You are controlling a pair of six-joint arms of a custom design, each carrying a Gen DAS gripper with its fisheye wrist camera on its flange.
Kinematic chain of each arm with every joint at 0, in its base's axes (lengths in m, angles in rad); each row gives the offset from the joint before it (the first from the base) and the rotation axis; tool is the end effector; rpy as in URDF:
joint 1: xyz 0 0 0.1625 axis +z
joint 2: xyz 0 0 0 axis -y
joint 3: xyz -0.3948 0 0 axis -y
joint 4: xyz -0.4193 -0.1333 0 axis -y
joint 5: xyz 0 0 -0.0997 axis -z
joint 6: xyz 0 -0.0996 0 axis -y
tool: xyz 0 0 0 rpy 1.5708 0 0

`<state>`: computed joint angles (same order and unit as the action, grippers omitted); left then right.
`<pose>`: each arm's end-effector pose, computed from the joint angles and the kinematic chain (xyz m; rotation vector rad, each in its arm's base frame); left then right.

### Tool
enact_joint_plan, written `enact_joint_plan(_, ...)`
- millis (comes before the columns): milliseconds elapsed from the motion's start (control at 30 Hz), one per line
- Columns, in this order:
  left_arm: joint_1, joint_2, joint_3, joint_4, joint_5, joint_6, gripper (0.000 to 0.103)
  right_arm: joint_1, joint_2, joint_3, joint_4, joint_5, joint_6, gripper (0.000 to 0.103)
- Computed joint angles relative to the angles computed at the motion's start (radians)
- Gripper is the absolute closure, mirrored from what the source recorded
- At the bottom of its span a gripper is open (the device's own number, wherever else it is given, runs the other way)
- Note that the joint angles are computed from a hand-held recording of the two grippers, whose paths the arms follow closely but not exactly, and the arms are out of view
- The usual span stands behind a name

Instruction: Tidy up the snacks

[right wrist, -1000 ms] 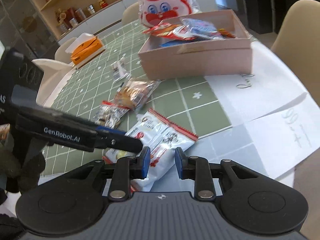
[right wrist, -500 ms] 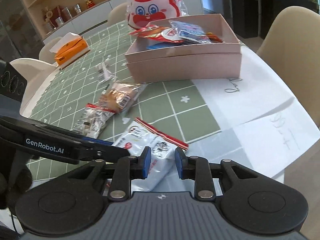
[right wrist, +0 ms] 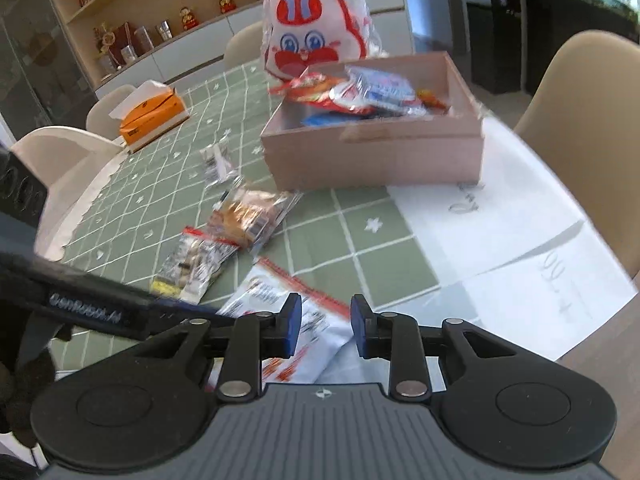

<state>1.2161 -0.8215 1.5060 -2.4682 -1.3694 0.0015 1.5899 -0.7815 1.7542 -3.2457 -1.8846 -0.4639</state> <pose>-0.1035 -0.7207 0.1121 0.4928 2.9182 -0.3638 0.1150 -0.6516 0.0861 0.4696 -2.5288 0.8278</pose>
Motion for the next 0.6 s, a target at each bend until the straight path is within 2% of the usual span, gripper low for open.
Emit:
enact_joint_plan(133,0.006,-0.043,0.044,-0.036,-0.007,-0.023,0.079,0.016,0.029,-0.027,-0.049,-0.058,-0.07,0.075)
enact_joint_plan(267,0.02,-0.115,0.112,-0.109,-0.007,-0.07,0.082,0.032,0.059,-0.079,-0.032,-0.05,-0.116,0.073)
enact_joint_plan(300,0.023,-0.134,0.13,-0.128,0.003,-0.082,0.082,0.04,0.074,-0.106,-0.013,-0.045,-0.122,0.07)
enact_joint_plan(367,0.031,-0.171,0.163,-0.161,0.026,-0.098,0.082,0.055,0.109,-0.168,0.033,-0.027,-0.127,0.057)
enact_joint_plan(500,0.058,-0.234,0.217,-0.215,0.045,-0.123,0.082,0.096,0.211,-0.344,0.18,-0.008,-0.138,0.053)
enact_joint_plan(600,0.085,-0.276,0.255,-0.267,0.05,-0.146,0.082,0.133,0.329,-0.518,0.271,-0.03,-0.166,0.048)
